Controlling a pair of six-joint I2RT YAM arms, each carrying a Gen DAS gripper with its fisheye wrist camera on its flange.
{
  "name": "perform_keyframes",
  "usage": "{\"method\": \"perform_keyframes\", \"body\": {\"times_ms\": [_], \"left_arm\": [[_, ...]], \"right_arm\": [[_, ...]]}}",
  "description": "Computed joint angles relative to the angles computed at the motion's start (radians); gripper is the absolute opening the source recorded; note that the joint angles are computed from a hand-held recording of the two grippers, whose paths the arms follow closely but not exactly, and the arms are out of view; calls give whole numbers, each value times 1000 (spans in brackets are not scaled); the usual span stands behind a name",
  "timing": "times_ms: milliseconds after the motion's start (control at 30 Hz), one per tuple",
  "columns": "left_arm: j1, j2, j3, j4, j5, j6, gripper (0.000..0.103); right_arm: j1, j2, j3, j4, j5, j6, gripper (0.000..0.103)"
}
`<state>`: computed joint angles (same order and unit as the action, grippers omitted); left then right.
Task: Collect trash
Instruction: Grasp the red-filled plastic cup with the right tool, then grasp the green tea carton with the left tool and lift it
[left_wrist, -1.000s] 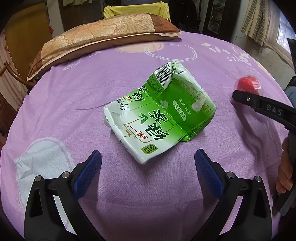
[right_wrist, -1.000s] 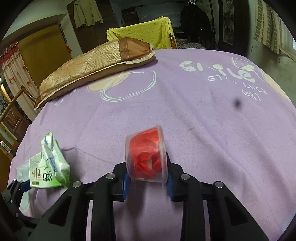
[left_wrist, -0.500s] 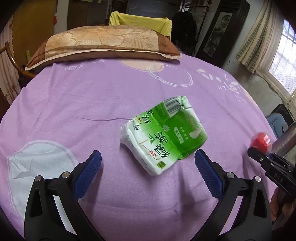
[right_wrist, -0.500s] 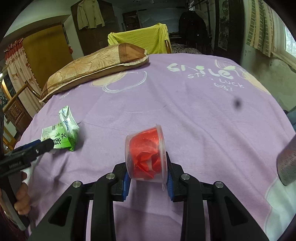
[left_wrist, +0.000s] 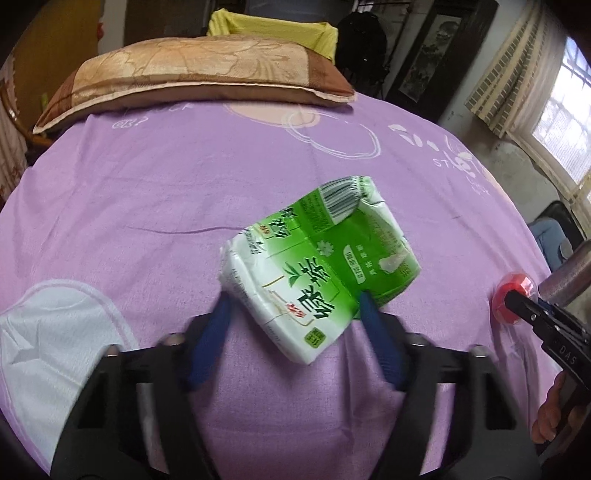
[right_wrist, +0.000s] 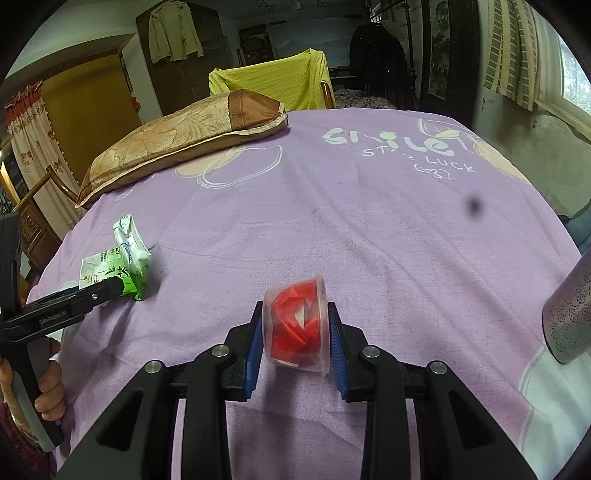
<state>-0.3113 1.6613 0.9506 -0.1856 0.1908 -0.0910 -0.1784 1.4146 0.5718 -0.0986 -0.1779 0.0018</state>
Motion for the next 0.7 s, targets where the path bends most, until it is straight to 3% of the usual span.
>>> {"method": "perform_keyframes", "body": {"times_ms": [100, 200, 333, 533, 600, 700], "left_arm": [[-5, -34, -27, 30, 3, 8, 36], [8, -94, -55, 34, 48, 12, 26], [-13, -155, -88, 39, 60, 34, 24], [-93, -124, -97, 58, -7, 81, 32], [-109, -86, -78, 48, -11, 87, 48], [-131, -26, -41, 37, -50, 84, 53]], "right_arm": [[5, 0, -2, 5, 11, -4, 32], [3, -5, -1, 3, 7, -4, 32], [4, -24, -5, 1, 2, -3, 32], [0, -40, -16, -11, 1, -8, 32], [-6, -40, -15, -13, -2, -8, 32], [-10, -33, -10, -13, -4, -8, 32]]}}
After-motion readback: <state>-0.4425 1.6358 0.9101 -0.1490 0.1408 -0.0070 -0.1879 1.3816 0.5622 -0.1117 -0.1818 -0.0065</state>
